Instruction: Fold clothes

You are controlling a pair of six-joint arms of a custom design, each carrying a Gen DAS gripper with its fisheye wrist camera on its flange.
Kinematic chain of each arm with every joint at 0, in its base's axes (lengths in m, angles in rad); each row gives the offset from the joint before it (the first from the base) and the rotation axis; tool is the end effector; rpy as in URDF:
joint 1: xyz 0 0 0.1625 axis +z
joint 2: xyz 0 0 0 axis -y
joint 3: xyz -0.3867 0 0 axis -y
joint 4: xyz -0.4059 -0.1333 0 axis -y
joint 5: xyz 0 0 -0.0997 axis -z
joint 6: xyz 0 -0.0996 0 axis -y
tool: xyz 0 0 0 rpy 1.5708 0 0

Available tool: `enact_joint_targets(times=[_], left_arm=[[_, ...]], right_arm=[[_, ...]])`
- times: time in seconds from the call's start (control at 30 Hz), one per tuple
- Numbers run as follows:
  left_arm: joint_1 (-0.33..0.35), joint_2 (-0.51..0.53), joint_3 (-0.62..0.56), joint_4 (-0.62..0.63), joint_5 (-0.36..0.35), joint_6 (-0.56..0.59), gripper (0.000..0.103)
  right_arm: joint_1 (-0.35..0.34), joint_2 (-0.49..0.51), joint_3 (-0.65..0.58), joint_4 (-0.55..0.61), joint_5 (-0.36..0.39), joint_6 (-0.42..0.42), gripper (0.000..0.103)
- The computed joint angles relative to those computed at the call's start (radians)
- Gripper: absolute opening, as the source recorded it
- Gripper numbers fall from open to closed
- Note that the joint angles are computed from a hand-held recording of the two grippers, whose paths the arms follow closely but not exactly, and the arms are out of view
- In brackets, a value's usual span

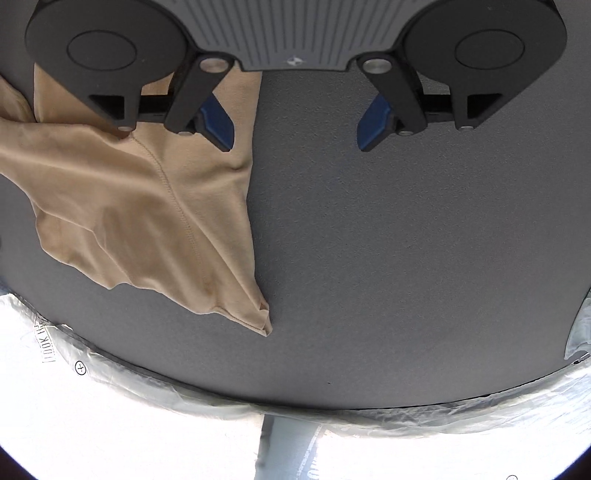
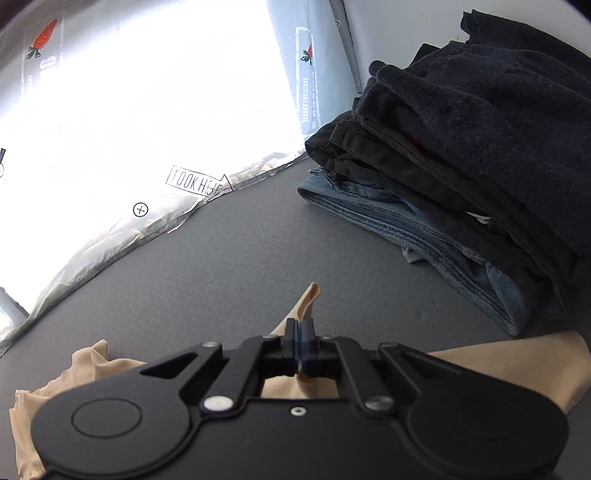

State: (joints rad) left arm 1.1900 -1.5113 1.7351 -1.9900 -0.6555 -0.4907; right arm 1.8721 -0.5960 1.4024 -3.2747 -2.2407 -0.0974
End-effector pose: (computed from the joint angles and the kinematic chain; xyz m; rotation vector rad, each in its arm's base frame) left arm 0.0007 -0.5694 0.4182 -0.2372 2.2901 -0.6824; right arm 0.2831 -0.6703 0.1158 0.0781 -2.3442 1.1900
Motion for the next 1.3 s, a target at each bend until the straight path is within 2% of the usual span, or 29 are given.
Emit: enact_joint_targets(times=[0.2, 0.33, 0.47, 0.53, 0.73, 1.07, 1.3], left_arm=[[-0.050, -0.114, 0.080, 0.171, -0.009, -0.177, 0.076], [-0.081, -0.198, 0.139, 0.322, -0.042, -0.307, 0.078], [-0.108, -0.260, 0.175, 0.441, -0.059, -0.377, 0.081], [-0.123, -0.291, 0.193, 0.471, -0.065, -0.391, 0.081], [-0.165, -0.370, 0.238, 0.558, -0.087, -0.425, 0.082], [-0.202, -0.438, 0.286, 0.652, -0.135, -0.436, 0.082], [-0.217, -0.483, 0.310, 0.699, -0.157, -0.458, 0.083]], right_arm=[[0.001, -0.083, 0.123, -0.032, 0.216, 0.140, 0.001], [0.001, -0.128, 0.213, -0.025, 0.391, 0.258, 0.002], [-0.008, -0.146, 0.288, -0.037, 0.550, 0.405, 0.001], [-0.008, -0.147, 0.318, -0.041, 0.606, 0.453, 0.002], [0.017, -0.155, 0.388, -0.019, 0.687, 0.488, 0.002], [0.035, -0.176, 0.503, 0.002, 0.781, 0.568, 0.002], [0.052, -0.194, 0.556, 0.067, 0.822, 0.562, 0.002]])
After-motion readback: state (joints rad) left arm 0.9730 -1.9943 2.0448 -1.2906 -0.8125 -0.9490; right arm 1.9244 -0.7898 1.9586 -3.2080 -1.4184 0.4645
